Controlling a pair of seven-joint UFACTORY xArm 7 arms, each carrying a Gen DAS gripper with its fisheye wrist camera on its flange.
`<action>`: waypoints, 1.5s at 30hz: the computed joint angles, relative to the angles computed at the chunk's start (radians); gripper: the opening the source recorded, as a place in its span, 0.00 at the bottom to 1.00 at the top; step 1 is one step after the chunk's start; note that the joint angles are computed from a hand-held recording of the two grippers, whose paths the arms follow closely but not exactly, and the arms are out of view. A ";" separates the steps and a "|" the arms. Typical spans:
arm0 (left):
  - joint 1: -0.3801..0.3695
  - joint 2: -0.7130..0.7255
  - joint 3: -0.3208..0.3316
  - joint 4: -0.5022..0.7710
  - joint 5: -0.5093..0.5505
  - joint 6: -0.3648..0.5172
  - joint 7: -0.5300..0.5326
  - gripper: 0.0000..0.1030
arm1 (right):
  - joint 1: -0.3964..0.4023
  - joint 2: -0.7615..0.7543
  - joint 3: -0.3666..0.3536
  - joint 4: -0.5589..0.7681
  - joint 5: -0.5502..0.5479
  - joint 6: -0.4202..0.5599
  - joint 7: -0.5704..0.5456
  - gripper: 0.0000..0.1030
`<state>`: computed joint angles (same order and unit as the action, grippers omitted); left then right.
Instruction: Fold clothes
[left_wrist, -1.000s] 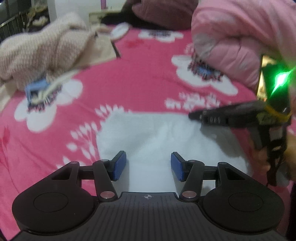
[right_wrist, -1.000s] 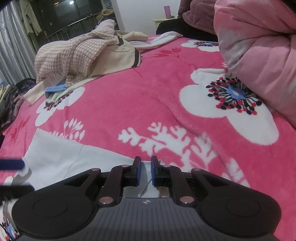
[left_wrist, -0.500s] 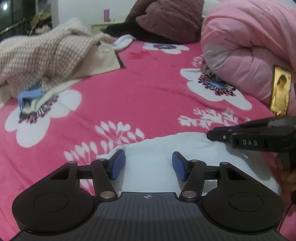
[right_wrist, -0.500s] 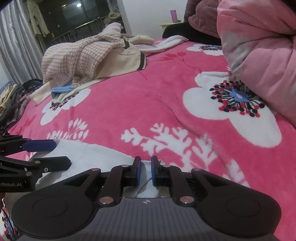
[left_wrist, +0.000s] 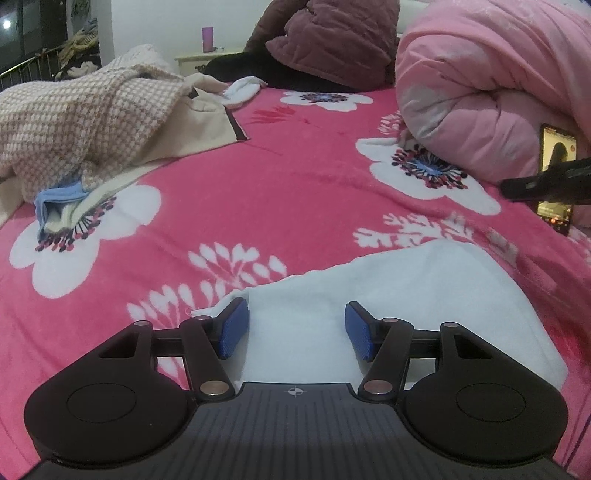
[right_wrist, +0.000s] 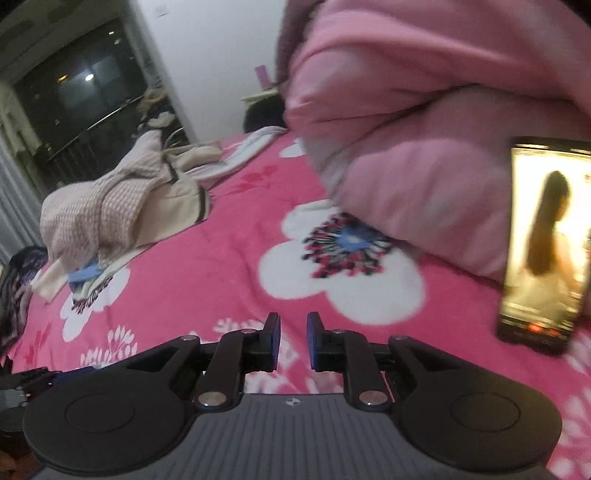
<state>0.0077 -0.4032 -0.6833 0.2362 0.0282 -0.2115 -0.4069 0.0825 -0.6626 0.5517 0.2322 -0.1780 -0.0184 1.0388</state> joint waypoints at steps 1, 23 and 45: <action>-0.001 0.001 0.002 0.001 0.001 0.001 0.001 0.57 | 0.057 -0.017 -0.045 -0.022 0.012 0.001 -0.005 0.17; 0.012 0.011 -0.013 -0.002 -0.010 -0.023 0.014 0.59 | 0.573 0.245 -0.510 -0.064 0.176 -0.260 -0.112 0.17; -0.009 0.021 -0.008 -0.021 -0.066 -0.069 0.057 0.59 | 0.473 0.548 -0.593 0.000 -0.134 -0.621 0.236 0.18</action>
<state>-0.0010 -0.3825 -0.6913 0.2151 -0.0381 -0.2801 -0.3503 0.5558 -0.1143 -0.0417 0.2325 -0.3120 -0.6393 1.2753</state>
